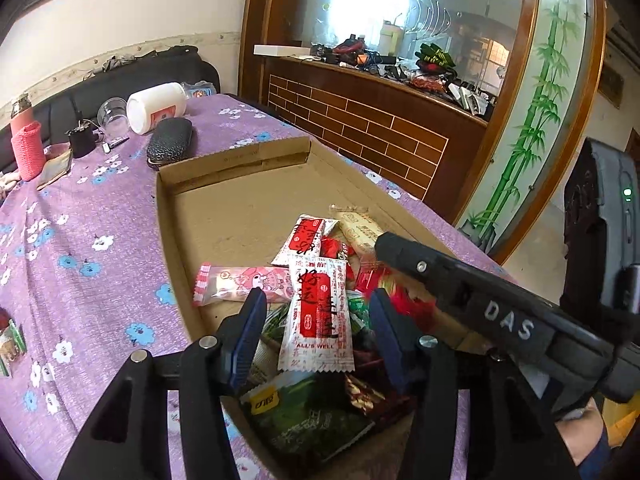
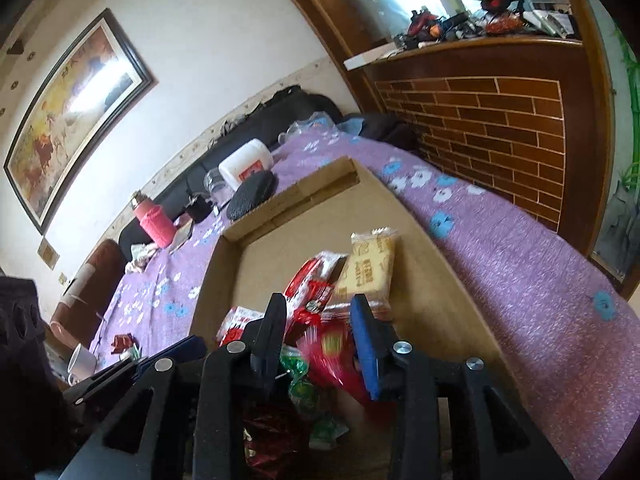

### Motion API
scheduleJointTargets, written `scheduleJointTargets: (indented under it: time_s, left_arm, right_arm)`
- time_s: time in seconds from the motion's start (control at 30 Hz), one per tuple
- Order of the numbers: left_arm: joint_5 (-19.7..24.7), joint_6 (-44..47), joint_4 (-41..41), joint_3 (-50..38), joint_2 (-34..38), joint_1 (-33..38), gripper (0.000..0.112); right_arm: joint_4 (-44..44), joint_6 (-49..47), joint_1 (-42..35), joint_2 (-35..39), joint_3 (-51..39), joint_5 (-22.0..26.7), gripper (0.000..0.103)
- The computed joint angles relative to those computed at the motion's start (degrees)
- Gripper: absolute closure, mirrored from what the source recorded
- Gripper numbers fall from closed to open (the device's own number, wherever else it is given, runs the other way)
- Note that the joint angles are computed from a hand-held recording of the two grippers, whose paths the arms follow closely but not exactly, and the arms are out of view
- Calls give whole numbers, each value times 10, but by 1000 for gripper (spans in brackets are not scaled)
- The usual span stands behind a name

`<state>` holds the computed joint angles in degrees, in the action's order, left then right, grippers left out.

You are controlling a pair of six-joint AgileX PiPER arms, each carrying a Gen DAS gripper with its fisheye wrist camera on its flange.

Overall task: Organize snacks
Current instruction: 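Open both grippers to release the packets into the tray, then move both tools back over the remaining snacks on the table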

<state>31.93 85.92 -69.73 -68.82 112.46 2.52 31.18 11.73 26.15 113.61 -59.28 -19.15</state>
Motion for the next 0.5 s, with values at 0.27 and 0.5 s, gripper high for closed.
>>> scheduleJointTargets:
  time_s: [0.27, 0.5]
  left_arm:
    - [30, 18, -8, 17, -32, 50, 59]
    - [62, -13, 20, -5, -29, 108, 57]
  right_arm:
    - [17, -26, 6, -2, -1, -7, 68]
    - [34, -41, 7, 0, -6, -3, 68]
